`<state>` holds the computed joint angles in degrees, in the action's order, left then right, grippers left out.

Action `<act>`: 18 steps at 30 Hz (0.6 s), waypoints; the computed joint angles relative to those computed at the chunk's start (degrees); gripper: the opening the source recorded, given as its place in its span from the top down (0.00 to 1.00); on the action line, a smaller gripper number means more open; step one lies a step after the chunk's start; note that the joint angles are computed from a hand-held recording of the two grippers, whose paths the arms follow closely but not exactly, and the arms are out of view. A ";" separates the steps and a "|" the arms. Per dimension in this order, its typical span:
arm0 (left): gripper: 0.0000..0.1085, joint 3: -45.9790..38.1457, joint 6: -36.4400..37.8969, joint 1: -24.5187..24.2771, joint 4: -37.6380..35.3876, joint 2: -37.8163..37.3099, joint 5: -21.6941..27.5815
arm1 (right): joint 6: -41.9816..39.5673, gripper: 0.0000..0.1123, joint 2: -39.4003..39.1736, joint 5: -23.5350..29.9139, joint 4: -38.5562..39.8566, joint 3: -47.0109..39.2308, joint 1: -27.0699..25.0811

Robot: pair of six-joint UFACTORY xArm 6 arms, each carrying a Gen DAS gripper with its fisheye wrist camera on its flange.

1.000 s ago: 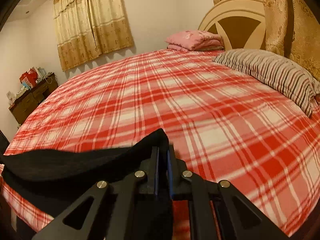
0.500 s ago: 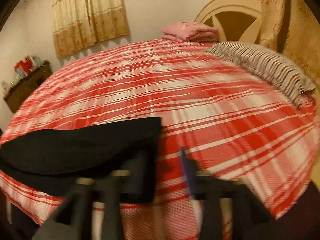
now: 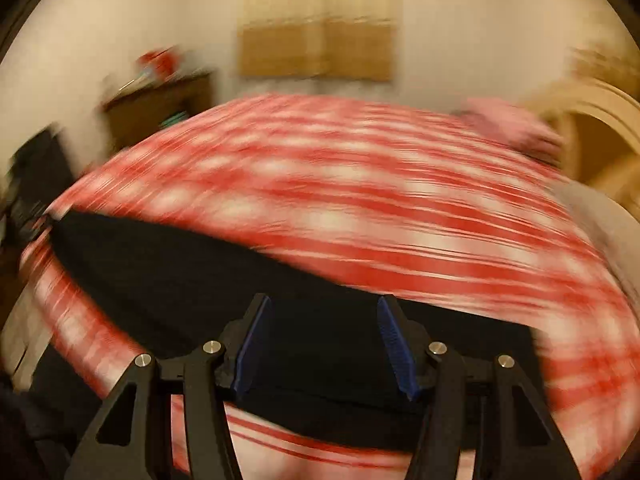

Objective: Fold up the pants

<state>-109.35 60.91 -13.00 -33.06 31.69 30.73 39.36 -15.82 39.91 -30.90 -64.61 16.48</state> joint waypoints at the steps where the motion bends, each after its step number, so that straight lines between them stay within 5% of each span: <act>1: 0.73 -0.25 -0.06 -0.04 -0.18 0.27 0.19 | -2.79 0.49 4.38 -0.58 1.85 -3.24 2.00; 9: 0.80 -2.32 -1.45 -0.04 -3.35 1.29 0.79 | -17.95 0.49 31.20 -0.57 10.71 -25.79 11.56; 18: 0.80 -5.75 -1.70 0.54 -6.02 3.16 2.91 | -19.33 0.49 38.33 3.25 8.14 -33.40 13.06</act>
